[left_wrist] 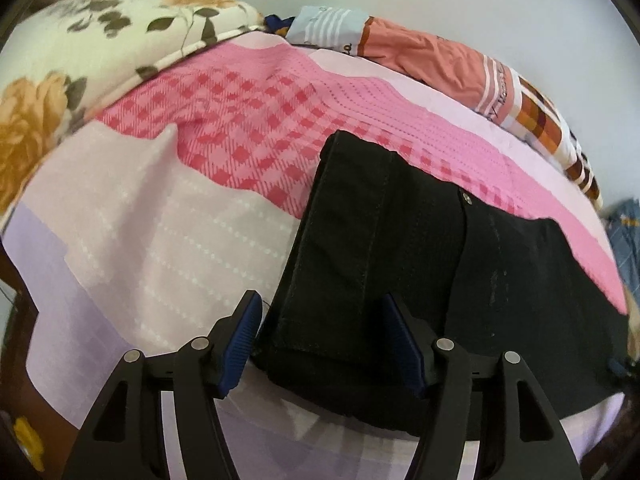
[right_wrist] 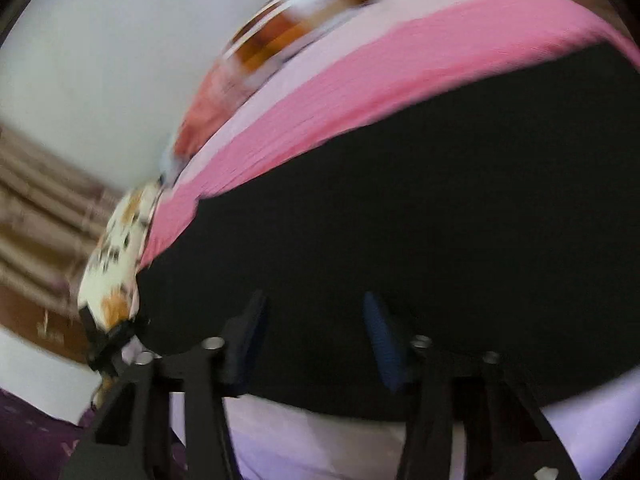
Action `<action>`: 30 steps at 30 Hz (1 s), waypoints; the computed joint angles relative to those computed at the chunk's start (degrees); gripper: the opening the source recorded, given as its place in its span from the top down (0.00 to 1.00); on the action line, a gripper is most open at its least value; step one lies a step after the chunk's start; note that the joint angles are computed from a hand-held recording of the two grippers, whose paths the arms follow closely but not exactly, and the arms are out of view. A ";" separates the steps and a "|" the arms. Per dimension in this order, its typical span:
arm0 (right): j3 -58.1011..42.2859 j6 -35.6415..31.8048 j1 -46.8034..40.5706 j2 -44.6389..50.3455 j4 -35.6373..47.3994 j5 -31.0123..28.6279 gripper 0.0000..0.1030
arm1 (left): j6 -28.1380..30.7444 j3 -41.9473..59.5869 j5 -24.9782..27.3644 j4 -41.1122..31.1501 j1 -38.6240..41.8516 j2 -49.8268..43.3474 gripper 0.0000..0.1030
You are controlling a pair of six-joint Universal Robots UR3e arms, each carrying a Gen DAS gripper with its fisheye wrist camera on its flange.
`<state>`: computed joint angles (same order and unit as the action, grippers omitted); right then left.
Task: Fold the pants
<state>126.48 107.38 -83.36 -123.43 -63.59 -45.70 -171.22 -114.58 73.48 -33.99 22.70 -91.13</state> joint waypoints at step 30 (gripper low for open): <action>-9.24 -8.59 -41.38 36.12 9.58 -1.55 0.69 | -4.82 10.43 3.63 -5.00 -11.01 1.98 0.32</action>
<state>117.25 98.79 -124.74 -87.31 -54.01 -47.26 -176.04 -104.15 77.11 -39.00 11.69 -89.15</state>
